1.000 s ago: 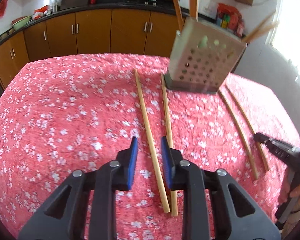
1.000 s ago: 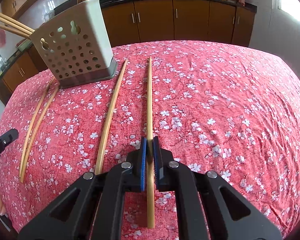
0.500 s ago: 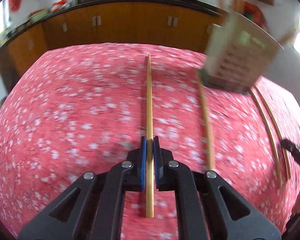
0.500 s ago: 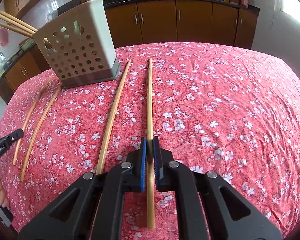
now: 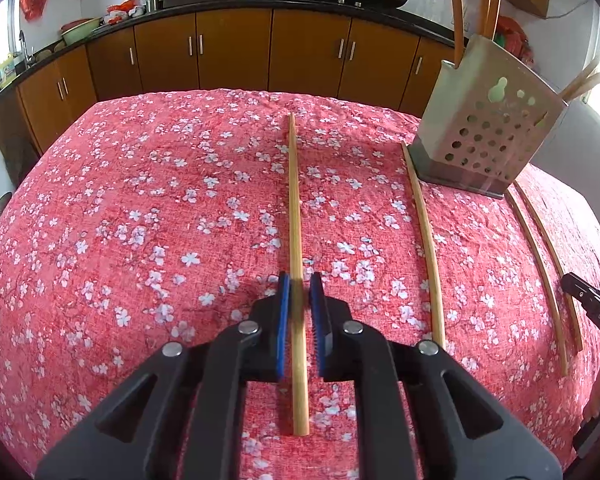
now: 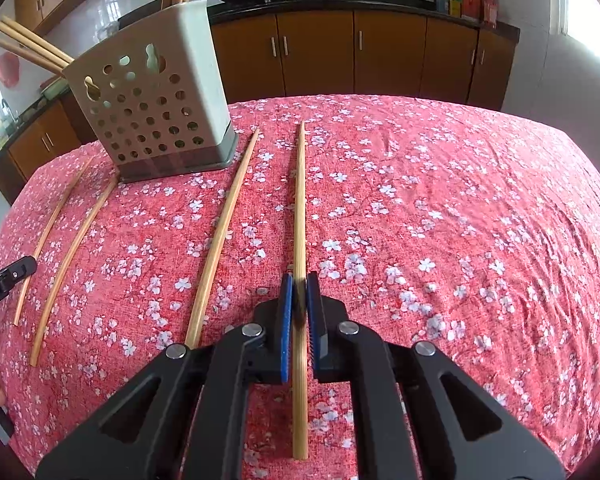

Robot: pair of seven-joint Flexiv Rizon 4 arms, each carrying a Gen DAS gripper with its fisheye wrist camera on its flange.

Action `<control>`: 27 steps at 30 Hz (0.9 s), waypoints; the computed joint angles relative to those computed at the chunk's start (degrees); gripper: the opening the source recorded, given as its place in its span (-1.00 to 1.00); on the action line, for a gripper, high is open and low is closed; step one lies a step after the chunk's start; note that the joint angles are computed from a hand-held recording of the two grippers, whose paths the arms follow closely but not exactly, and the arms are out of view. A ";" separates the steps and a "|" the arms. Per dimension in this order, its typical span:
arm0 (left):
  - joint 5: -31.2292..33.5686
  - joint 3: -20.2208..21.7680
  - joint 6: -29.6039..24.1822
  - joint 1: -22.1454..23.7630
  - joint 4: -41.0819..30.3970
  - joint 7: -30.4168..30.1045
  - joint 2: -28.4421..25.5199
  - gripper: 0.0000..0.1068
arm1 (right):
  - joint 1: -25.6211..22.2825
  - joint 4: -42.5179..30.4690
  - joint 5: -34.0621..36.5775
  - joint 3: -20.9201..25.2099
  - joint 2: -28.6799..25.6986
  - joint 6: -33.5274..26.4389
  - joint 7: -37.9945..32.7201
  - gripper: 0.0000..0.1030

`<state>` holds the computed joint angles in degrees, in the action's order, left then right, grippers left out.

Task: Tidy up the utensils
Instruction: 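Lift the right tool's chopstick toward the holder while the left tool carries its chopstick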

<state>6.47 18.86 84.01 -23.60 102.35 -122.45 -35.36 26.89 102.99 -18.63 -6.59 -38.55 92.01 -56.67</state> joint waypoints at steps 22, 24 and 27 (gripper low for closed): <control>-0.31 -0.36 0.00 0.20 -0.02 -0.07 0.05 -0.76 | -0.89 0.69 1.07 1.22 0.57 0.47 -0.34 -0.83; -0.29 -0.41 0.02 0.25 0.00 -0.09 0.07 -0.76 | -0.85 0.69 1.07 1.18 0.57 0.47 -0.34 -0.83; -0.26 -0.40 -0.03 0.23 -0.04 -0.14 0.07 -0.76 | -0.90 0.67 1.08 1.23 0.55 0.46 -0.37 -0.83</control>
